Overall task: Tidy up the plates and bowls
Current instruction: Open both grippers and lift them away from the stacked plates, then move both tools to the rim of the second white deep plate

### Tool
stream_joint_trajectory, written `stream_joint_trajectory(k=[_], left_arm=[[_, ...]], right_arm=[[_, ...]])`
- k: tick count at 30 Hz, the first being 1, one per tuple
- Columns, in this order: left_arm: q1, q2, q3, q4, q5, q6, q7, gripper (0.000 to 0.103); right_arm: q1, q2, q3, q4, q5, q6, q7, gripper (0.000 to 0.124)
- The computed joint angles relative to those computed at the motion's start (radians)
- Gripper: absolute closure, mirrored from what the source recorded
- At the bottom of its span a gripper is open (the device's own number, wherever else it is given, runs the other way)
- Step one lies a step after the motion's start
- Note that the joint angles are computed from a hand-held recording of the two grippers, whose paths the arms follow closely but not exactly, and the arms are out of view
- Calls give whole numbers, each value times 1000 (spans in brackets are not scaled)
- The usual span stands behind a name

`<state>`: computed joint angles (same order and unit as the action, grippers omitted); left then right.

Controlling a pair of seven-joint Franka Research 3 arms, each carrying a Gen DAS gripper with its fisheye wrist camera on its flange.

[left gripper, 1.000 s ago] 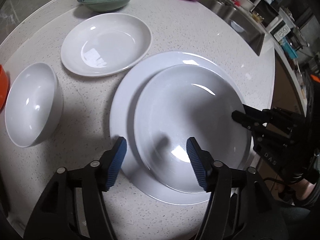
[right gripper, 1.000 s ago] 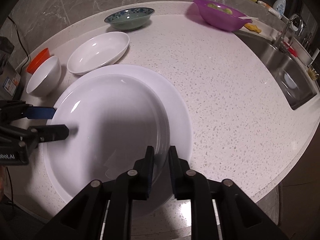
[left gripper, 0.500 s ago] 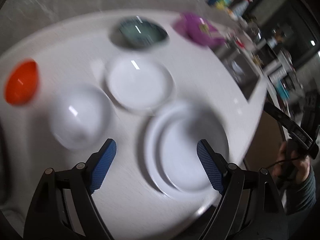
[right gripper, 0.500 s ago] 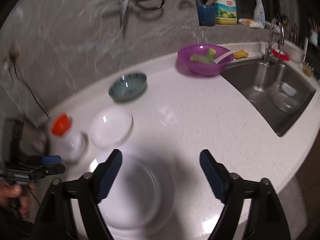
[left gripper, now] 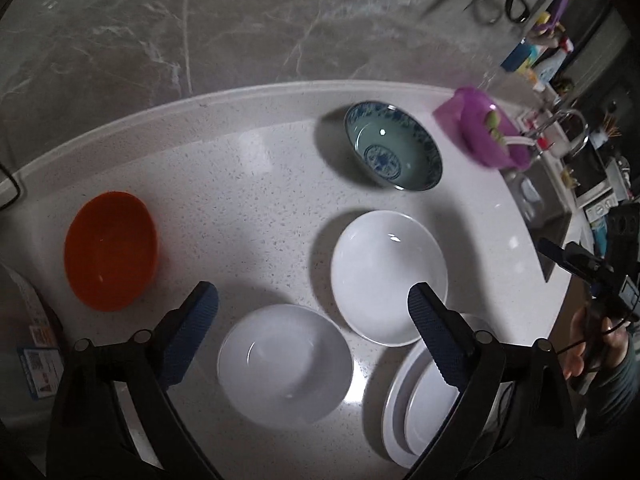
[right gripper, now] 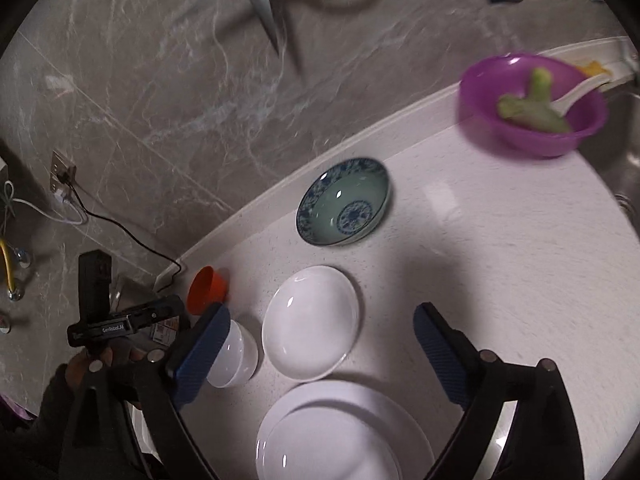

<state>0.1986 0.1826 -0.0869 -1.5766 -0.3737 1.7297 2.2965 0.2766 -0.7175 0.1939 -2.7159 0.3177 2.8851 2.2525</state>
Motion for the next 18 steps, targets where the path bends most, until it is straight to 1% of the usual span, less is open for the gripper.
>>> stream_joint_trajectory(k=[2, 4, 6, 7, 8, 10, 12, 14, 16, 18], left_arm=[[-11, -14, -5, -46, 22, 36, 10, 6], [-27, -3, -14, -58, 39, 52, 28, 6], [-36, 0, -21, -73, 44, 59, 57, 6], [-42, 8, -23, -76, 56, 57, 64, 6], [-51, 32, -26, -58, 76, 37, 56, 6], [-58, 70, -33, -34, 89, 8, 54, 6], [-70, 107, -39, -9, 134, -15, 41, 6], [-73, 144, -46, 18, 152, -47, 34, 6], [-75, 155, -55, 17, 164, -43, 46, 8], [-84, 160, -63, 7, 190, -22, 65, 8]], right_arm=[[61, 82, -60, 25, 31, 28, -55, 29], [108, 144, -99, 46, 70, 47, -99, 29], [153, 203, -134, 69, 119, 48, -141, 29], [182, 235, -159, 86, 155, 37, -168, 29], [200, 254, -181, 95, 190, 23, -193, 29], [236, 282, -214, 102, 284, 17, -240, 34], [254, 298, -231, 106, 364, 21, -285, 38], [224, 310, -204, 111, 381, 2, -288, 43], [206, 320, -190, 117, 399, -17, -296, 50], [167, 328, -158, 119, 384, -38, -261, 54]])
